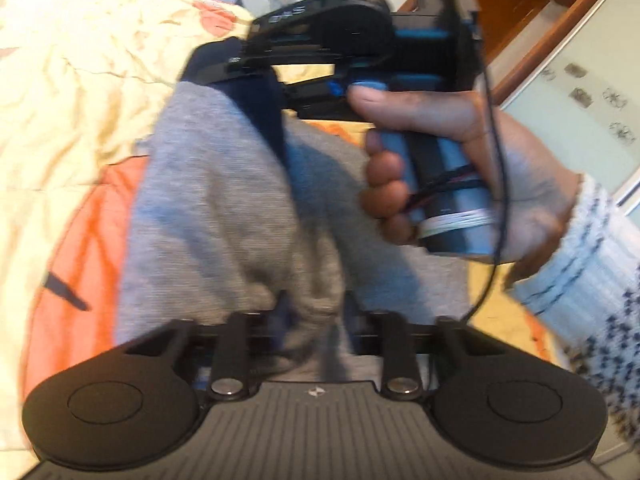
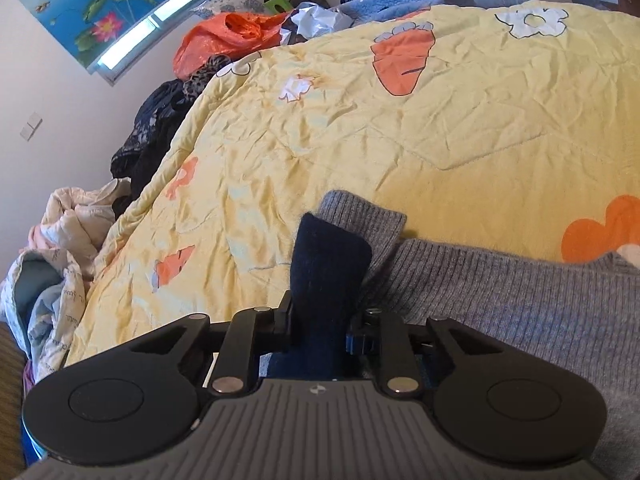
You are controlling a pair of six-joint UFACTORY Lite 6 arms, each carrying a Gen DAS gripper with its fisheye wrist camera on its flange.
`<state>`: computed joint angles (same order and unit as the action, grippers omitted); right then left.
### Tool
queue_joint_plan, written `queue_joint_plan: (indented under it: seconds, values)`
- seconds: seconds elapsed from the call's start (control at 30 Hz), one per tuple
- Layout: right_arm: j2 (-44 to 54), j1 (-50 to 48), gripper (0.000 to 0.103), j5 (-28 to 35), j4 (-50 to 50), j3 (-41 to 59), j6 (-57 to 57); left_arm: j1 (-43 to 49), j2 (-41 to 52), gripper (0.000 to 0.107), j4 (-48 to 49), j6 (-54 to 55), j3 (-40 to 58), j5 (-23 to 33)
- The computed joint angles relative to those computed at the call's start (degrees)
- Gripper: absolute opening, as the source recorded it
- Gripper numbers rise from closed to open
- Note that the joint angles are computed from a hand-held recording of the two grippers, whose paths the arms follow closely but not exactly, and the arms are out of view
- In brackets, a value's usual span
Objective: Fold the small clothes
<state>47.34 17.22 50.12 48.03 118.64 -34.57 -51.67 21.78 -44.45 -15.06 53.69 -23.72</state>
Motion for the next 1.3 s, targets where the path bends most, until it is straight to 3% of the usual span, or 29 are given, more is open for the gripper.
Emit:
queue_joint_plan:
  seconds: [0.23, 0.33, 0.43, 0.63, 0.8, 0.97, 1.07, 1.3]
  values:
    - [-0.7, -1.0, 0.027, -0.8, 4.0, -3.0, -3.3, -1.2, -0.9, 0.007, -4.4, 6.9, -2.2, -2.1]
    - [-2.8, -2.2, 0.027, 0.5, 7.9, -4.9, -5.2, -3.5, -1.4, 0.007, -13.7, 18.8, 0.0, -3.2]
    - [-5.5, -4.1, 0.027, 3.1, 9.4, -5.0, -4.6, -6.3, -1.6, 0.007, -22.6, 30.6, 3.1, -4.7]
    - [-12.1, -8.5, 0.026, 5.3, 9.4, -7.2, -5.7, -9.2, 1.5, 0.007, -26.8, 40.2, 10.7, -4.7]
    - [-14.7, -15.3, 0.015, 8.3, 8.1, -6.6, -7.3, -11.2, 7.9, 0.007, -31.4, 50.5, 20.8, -2.4]
    - [-15.2, -20.4, 0.013, 11.0, 5.3, -9.3, -11.0, -10.1, 16.0, 0.007, -29.8, 49.6, 29.0, 2.9]
    - [-17.9, -22.8, 0.013, 9.2, 8.2, -16.6, -14.6, -9.8, 20.0, 0.007, -28.8, 48.6, 33.1, 4.6]
    - [-18.1, -28.5, 0.013, 6.4, 10.4, -20.2, -17.0, -9.0, 22.3, 0.007, -31.6, 54.7, 38.5, 7.6]
